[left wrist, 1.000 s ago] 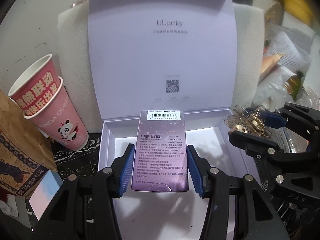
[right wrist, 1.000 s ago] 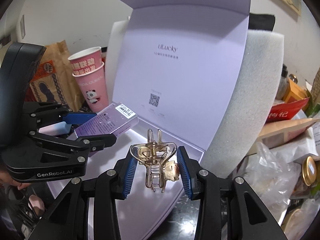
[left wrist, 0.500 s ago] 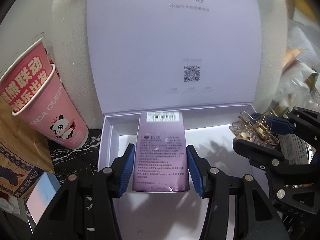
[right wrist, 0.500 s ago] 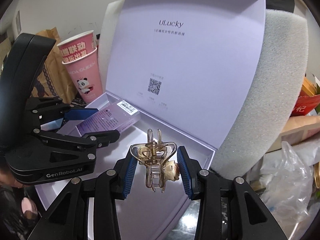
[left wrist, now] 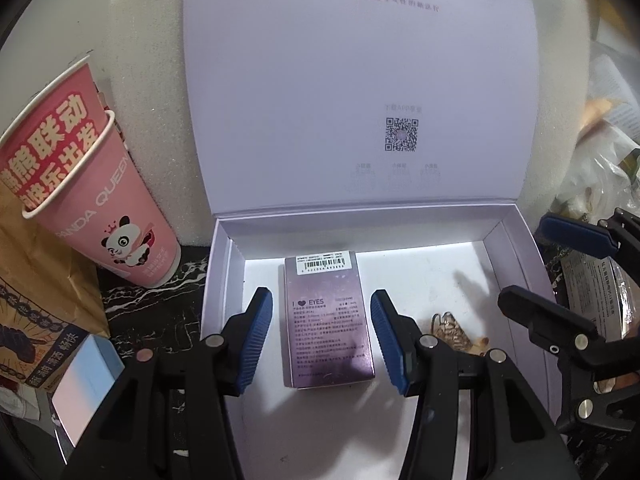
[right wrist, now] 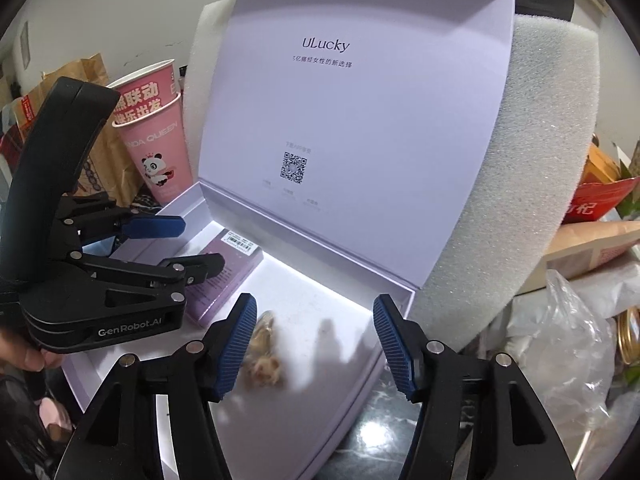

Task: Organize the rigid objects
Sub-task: 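Lower purple box into white box with left tool while right tool releases gold clip beside it, then open both tools and withdraw them from the white box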

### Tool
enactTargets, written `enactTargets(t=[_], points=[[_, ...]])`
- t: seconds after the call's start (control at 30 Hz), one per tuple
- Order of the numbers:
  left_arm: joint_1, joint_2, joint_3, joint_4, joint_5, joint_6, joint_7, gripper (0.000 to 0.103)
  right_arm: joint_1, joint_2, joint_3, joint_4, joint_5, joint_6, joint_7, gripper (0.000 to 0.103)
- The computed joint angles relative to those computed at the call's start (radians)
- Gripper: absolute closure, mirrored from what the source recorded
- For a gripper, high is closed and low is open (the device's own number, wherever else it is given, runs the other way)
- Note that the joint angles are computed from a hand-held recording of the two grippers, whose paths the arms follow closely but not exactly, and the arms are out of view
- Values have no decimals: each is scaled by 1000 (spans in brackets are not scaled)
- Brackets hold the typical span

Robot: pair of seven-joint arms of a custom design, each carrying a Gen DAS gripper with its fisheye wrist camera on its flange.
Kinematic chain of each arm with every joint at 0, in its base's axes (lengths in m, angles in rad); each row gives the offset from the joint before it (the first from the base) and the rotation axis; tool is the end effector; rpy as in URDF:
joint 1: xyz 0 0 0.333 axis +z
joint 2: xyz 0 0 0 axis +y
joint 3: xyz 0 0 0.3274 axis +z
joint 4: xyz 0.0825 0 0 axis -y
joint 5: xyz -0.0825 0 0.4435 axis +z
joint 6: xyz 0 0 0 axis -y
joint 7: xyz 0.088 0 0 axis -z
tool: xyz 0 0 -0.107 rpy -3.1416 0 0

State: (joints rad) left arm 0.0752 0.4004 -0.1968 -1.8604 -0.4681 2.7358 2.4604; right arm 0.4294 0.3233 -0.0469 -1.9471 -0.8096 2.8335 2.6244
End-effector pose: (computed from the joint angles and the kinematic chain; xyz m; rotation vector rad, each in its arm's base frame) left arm 0.7205 -0.0597 0.3293 -1.3054 2.4414 -0.7179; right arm 0.6310 0.2959 0.3387 -1.8646 1.7802 -0.6627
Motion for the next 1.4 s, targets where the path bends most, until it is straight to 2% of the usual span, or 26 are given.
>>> enactTargets(t=[0.47,0.67,1.17,1.2,1.23,1.27,1.3,1.33,1.4], points=[[9,-111,-2,-111,-53,47,41,52,-9,-92,14,-64,-58,-45,83,40],[25,-188,-14,-170,-162,49,138,52,-25,-138,35,-94,-107,-62,133,40],[-19,-323,36,-268,-365,82,311,51,-49,-276,111,-182,-241,-125,270,40],[-22,-334,41,-277,-379,80,323,50,-50,-284,118,-188,-249,-130,279,40],[-25,-347,45,-287,-392,79,333,38,-51,-295,124,-195,-255,-135,284,40],[-29,-364,50,-300,-404,74,341,17,-52,-304,130,-202,-261,-141,291,40],[-33,-378,56,-310,-430,68,363,7,-52,-316,137,-210,-268,-148,300,40],[-37,-396,62,-321,-481,65,408,0,-54,-323,143,-215,-272,-154,306,39],[-50,-417,74,-339,-527,75,453,0,-54,-343,156,-228,-283,-166,321,38]])
